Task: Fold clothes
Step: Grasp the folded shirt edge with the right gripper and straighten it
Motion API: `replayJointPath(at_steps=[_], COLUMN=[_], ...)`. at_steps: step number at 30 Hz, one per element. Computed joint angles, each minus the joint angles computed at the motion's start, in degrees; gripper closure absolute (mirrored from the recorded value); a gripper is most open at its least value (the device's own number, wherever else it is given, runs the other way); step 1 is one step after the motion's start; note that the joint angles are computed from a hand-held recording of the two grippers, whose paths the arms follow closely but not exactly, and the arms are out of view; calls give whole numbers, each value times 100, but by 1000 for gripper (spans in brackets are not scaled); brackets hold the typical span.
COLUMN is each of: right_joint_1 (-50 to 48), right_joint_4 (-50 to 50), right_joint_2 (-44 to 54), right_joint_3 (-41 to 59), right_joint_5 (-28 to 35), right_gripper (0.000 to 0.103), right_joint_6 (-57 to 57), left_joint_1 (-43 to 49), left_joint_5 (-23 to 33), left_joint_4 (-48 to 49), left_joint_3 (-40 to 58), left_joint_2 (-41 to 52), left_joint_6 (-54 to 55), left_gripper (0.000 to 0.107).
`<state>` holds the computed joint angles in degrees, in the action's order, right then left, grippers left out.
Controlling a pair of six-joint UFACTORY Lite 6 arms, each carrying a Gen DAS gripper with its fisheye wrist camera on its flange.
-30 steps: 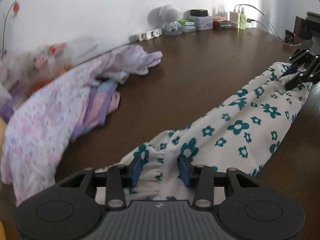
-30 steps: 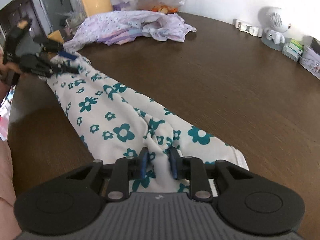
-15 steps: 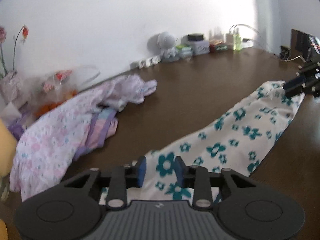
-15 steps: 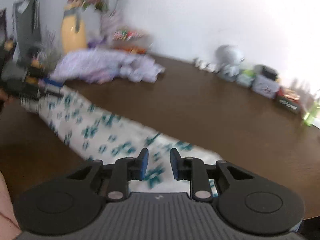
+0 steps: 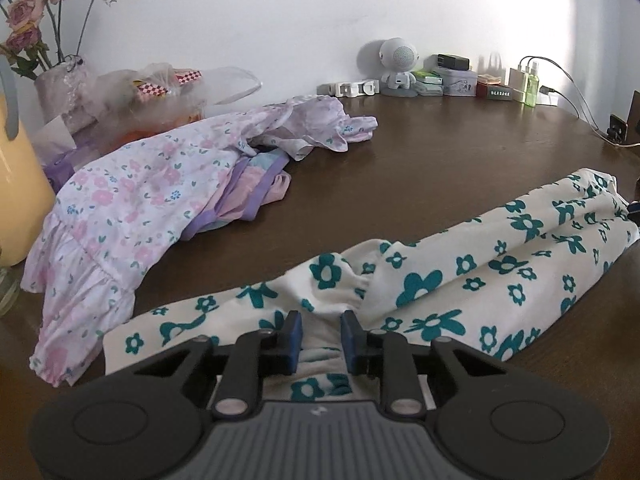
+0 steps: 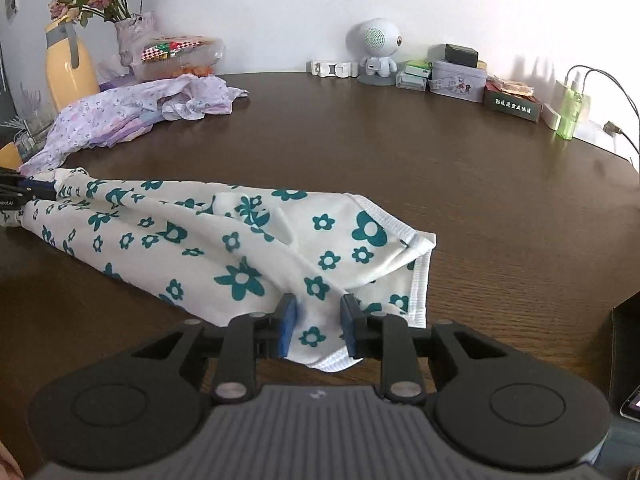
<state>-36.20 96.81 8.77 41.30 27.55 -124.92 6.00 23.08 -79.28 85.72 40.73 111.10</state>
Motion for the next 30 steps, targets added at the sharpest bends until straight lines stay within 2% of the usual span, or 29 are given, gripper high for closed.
replayJointPath(at_steps=[2,5,8,10,11,13,18,19,21,23,25,30], right_joint_1=[-109,-293,-78,478,832,1492,2418,2432,2266,1901,1690,1633], right_joint_4=[-318,-734,-574,-271,-79,265,1363,1465,1362,862,675,1009], right_joint_2=[-87,-401,-688,-487,-308,88,800,896,1059,1108,1123,1132], right_joint_3=[8,-4,-51,92,202,480,1003,1063,1155,1177,1161,1048], right_joint_5=[168,715,1096,1066,935,646,-159,-267,-334,-88,30,102], right_gripper=[79,79,79,79,79,79,82,83,83,86,93,93], right_joint_6=[320,846,734,438,259,-80,-1072,-1160,-1064,-623,-463,-880], left_joint_1=[-21,-48,-232,-550,-720,-1058,-1541,-1553,-1367,-1169,-1010,-744], left_joint_5=[-23,131,596,769,802,793,406,337,628,841,904,1053], left_joint_4=[32,-702,-1000,-950,-893,-745,-506,-411,-17,205,236,215], left_joint_3=[-47,-572,-933,-1007,-995,-857,-5,199,620,827,841,673], left_joint_2=[-91,-597,-962,-1041,-1026,-871,50,253,603,748,775,562], left_joint_6=[8,900,1334,1462,1479,1406,918,783,231,-55,-45,-195], left_gripper=[82,70,72,74,80,81,83,83,81,76,74,76])
